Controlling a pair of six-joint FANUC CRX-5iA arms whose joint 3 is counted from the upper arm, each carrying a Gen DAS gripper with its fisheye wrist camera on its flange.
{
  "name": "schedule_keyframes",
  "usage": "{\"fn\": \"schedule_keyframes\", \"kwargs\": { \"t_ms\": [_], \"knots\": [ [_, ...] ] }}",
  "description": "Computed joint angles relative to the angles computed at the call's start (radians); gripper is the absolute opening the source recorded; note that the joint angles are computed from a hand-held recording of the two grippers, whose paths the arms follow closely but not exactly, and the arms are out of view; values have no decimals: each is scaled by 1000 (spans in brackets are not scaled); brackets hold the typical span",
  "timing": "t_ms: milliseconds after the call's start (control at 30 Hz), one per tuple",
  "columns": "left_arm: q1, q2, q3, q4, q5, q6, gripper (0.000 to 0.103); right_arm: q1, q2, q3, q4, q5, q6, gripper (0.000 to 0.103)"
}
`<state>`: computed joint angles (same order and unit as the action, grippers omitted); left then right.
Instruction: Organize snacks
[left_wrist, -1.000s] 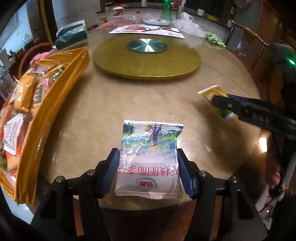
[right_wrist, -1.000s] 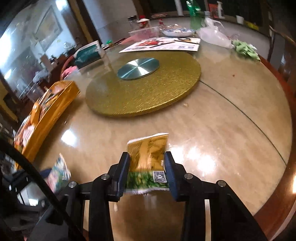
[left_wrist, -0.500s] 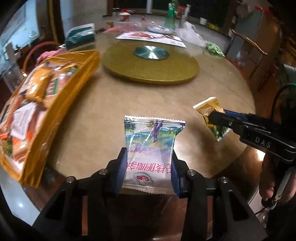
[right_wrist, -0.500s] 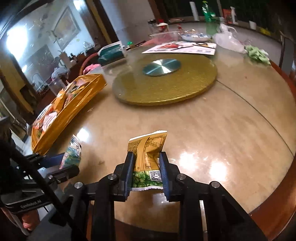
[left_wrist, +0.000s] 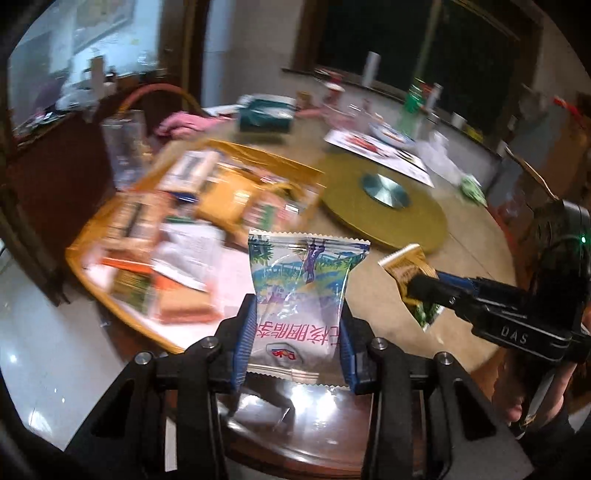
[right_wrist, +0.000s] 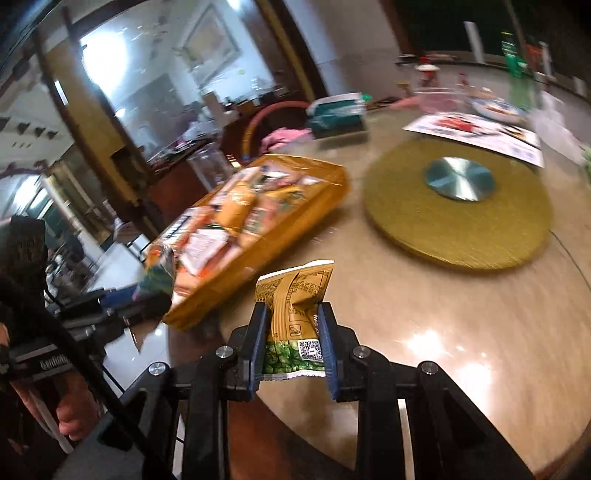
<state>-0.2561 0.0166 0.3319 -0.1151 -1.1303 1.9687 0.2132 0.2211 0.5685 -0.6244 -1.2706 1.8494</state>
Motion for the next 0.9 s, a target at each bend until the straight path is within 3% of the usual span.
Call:
{"fn": "schedule_keyframes", "kwargs": {
  "t_ms": [300, 400, 600, 800, 867, 900],
  "knots": [
    [143, -14, -66, 38, 43, -12, 42, 121, 174, 224, -5, -63, -37, 26],
    [173, -14, -97, 73, 65, -41, 42, 157, 206, 254, 29, -60, -46, 26],
    [171, 18, -86, 40, 53, -48, 42, 217, 236, 240, 115, -24, -46, 27],
    [144, 32, -75, -23, 57, -9, 58, 216, 218, 216, 136, -13, -64, 32],
    [132, 21, -76, -57, 61, 32, 76, 215, 183, 174, 159, 23, -70, 34],
    [124, 6, -85, -77, 75, 67, 80, 209, 173, 164, 156, 28, -70, 38]
  ]
}}
